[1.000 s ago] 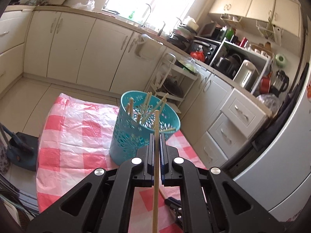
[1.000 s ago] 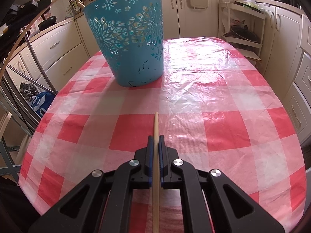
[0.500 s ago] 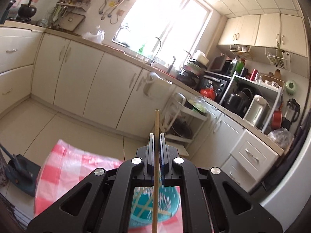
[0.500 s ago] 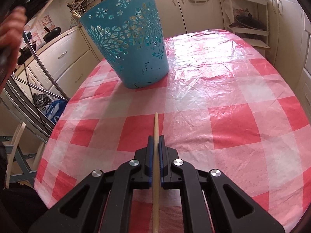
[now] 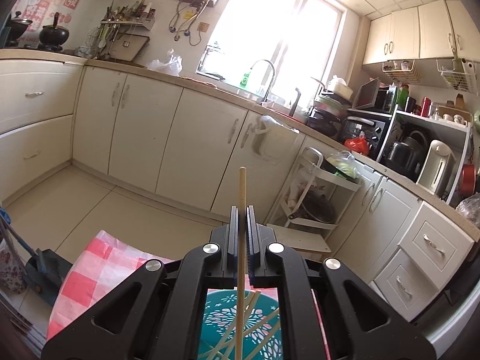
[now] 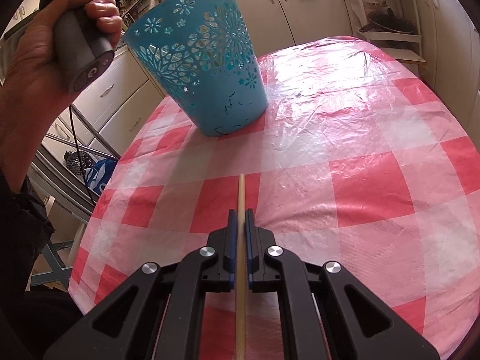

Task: Organize utensils
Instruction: 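Open the left tool to drop the chopstick into the basket, then carry the held chopstick over the teal basket with the right tool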

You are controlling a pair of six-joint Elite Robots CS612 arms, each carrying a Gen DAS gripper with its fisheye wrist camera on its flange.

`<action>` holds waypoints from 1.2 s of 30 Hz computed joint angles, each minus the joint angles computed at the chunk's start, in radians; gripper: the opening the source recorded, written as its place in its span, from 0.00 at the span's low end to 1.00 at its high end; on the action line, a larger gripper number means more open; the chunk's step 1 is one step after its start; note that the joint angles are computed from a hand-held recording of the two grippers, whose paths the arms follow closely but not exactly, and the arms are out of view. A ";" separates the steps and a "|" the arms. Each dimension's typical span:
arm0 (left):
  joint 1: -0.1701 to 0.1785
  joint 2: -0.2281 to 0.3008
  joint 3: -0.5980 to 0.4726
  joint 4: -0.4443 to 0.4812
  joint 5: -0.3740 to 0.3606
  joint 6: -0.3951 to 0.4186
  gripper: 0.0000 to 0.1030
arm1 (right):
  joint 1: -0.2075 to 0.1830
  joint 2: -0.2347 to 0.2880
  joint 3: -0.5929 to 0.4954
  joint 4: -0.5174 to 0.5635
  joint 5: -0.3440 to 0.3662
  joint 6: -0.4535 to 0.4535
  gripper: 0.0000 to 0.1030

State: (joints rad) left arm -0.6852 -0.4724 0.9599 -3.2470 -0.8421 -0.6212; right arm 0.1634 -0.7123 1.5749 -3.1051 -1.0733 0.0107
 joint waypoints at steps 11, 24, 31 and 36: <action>-0.005 -0.042 0.084 0.089 -0.067 -0.020 0.14 | 0.001 0.003 -0.006 0.005 0.002 0.001 0.06; -0.056 -0.237 0.511 0.018 0.055 -0.331 0.52 | -0.024 -0.001 0.015 -0.045 0.070 0.090 0.06; -0.066 -0.242 0.517 0.028 0.083 -0.280 0.52 | -0.021 -0.039 0.042 -0.091 0.052 0.064 0.06; -0.070 -0.238 0.501 0.041 0.071 -0.242 0.53 | -0.002 -0.037 0.015 -0.002 -0.033 -0.002 0.31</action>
State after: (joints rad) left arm -0.7555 -0.7102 1.4609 -3.2056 -0.7711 -0.8630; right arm 0.1618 -0.7496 1.5899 -3.1076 -1.1065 0.0090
